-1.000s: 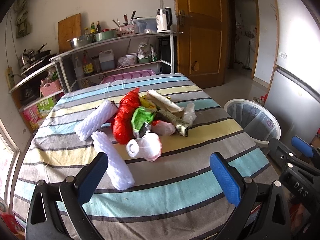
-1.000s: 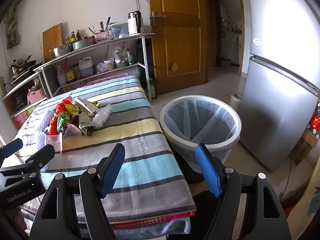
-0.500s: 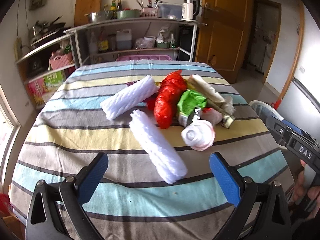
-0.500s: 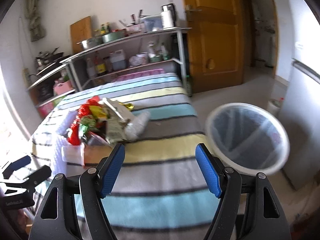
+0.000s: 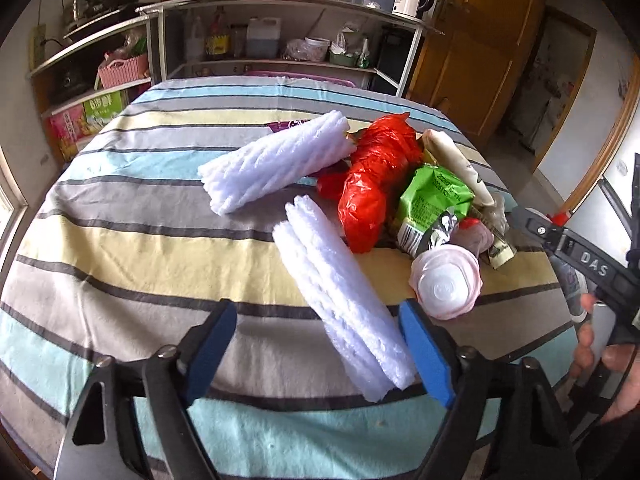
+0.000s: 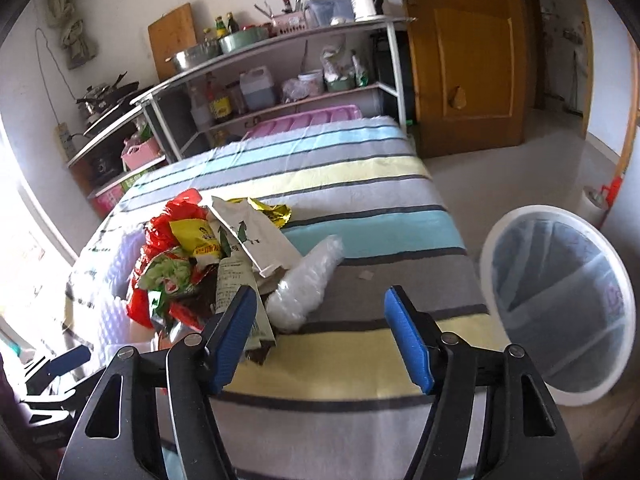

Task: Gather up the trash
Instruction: 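Grasp a white foam net sleeve with the left tool while the right tool grasps a clear plastic bag, then carry the foam sleeve and clear bag over the white bin with both tools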

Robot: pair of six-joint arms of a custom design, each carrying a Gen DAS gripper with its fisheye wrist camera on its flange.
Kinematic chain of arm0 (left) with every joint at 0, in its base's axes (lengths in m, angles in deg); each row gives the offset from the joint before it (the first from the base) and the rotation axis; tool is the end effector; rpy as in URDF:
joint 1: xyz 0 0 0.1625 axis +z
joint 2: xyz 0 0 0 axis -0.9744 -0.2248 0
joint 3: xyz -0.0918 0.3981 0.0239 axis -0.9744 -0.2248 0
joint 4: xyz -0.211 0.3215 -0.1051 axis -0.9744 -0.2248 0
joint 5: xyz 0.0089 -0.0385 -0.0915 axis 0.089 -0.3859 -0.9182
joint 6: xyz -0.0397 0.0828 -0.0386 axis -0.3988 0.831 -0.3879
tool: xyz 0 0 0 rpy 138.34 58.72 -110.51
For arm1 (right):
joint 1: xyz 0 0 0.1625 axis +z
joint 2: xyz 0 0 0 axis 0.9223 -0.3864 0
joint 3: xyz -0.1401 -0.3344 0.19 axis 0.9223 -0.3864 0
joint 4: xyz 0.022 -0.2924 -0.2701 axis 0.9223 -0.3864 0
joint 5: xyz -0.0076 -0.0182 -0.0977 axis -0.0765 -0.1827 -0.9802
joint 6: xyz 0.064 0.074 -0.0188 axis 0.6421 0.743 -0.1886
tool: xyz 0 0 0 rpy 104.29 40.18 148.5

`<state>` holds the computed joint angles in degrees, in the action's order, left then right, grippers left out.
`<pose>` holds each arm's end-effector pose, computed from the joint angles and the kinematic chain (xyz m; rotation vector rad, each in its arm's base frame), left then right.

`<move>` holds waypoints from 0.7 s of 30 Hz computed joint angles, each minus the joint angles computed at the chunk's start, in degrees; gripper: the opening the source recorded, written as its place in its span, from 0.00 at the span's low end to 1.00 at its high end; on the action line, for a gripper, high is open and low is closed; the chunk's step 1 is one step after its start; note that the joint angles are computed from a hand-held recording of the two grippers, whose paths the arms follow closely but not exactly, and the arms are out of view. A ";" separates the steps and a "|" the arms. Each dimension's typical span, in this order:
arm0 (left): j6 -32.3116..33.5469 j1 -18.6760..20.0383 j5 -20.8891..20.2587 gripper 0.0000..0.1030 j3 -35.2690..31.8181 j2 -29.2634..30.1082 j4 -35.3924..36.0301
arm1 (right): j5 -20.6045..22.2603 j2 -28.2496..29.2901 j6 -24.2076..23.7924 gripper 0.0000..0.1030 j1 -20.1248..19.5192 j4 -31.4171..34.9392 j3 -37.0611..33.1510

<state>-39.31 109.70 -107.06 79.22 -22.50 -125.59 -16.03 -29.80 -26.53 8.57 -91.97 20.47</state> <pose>-0.3150 -0.4644 -0.1222 -0.5051 2.0439 -1.1317 -0.0273 -0.6657 0.2300 1.2216 -2.6042 0.4759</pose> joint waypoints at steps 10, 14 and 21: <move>7.10 1.84 1.70 0.45 0.74 0.41 -9.72 | -2.66 2.50 2.44 0.35 0.97 6.22 -3.85; 9.76 2.13 2.26 0.35 1.07 0.67 -13.51 | -1.87 2.41 2.83 0.33 0.69 6.83 -4.09; 9.13 1.48 2.99 0.27 1.01 0.60 -12.09 | -0.20 1.51 3.06 0.31 -0.14 8.22 -4.31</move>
<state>-30.18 111.17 -104.08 80.22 -21.91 -137.68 -16.23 -28.29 -23.48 8.43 -83.74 16.16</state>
